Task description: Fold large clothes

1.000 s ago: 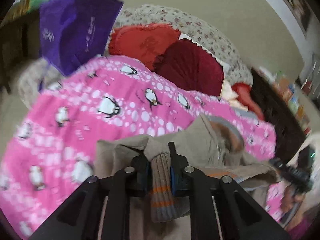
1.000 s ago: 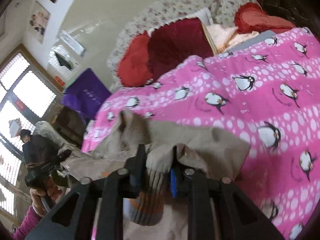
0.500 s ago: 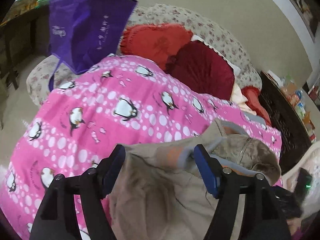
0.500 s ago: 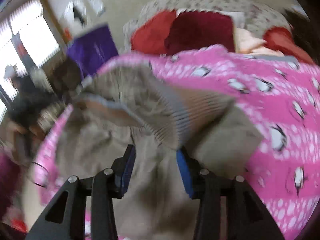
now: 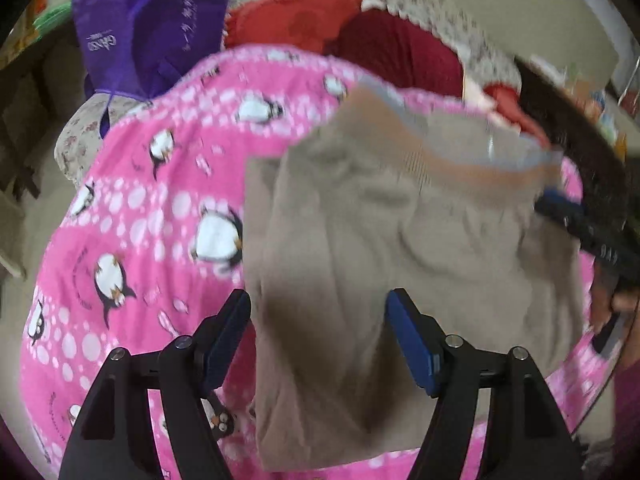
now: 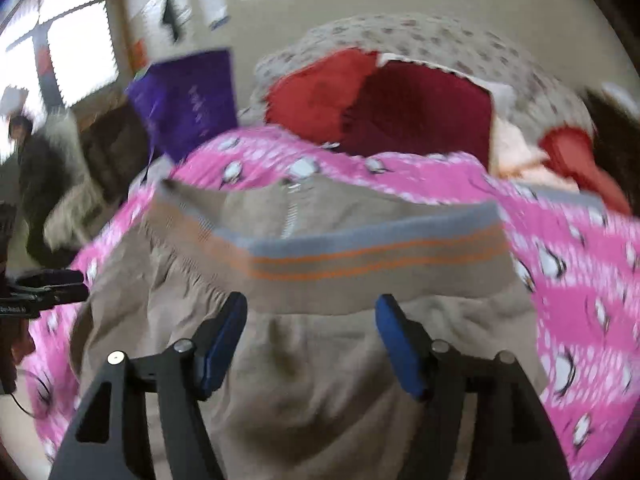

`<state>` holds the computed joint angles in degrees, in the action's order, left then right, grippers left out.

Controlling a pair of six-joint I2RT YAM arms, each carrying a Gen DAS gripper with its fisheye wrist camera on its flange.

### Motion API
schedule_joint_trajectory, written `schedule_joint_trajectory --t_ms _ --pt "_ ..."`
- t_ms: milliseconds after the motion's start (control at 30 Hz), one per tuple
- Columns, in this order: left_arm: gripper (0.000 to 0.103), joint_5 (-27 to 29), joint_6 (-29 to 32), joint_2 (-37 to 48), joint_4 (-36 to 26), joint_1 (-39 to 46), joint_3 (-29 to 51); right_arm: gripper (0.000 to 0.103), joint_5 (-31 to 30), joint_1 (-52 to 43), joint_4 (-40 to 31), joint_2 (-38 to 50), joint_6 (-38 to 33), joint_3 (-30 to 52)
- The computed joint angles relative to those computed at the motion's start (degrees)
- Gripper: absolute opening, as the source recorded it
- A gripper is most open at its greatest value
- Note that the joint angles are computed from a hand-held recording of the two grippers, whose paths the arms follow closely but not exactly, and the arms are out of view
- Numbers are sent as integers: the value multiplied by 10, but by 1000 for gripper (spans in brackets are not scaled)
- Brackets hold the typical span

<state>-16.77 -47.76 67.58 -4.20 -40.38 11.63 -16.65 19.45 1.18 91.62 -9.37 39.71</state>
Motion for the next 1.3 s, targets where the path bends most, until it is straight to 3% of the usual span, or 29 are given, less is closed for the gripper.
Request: schedule_joint_trajectory --t_ms 67,167,300,367,500,633,700,767,833,933,1067,1167,1233,1300 --pt "60 3 -16 47 44 0 -2 70 57 36 -10 30 12 23" --pt "60 -3 -25 90 65 10 11 68 68 44 4 81 54 49" --pt "60 -17 -25 92 48 26 31 20 81 46 50 92 83 42" --pt "60 -30 -20 89 38 34 43 14 57 33 68 77 96 37" --pt "60 -43 -8 141 62 55 67 14 37 17 66 107 137 78" --pt "60 -46 -5 206 90 69 84 18 35 20 67 132 129 87" --pt "60 -39 -8 222 107 74 83 41 27 13 51 100 118 67" --pt "60 -41 -8 231 113 74 86 47 -5 -10 19 50 104 35" --pt "60 -45 -9 239 119 72 88 48 -30 -35 -11 8 80 8" --pt "60 -47 -6 257 123 72 96 48 -8 -70 -19 -48 25 -49" --pt "60 -55 2 298 138 78 112 47 76 -120 35 13 23 -48" --pt "60 -47 1 294 135 85 111 41 36 -166 13 72 34 -3" --pt "60 -43 -3 264 120 81 98 42 7 -182 -2 34 34 -19" --pt "60 -41 -8 220 99 72 77 49 -18 -198 -22 -27 13 -51"
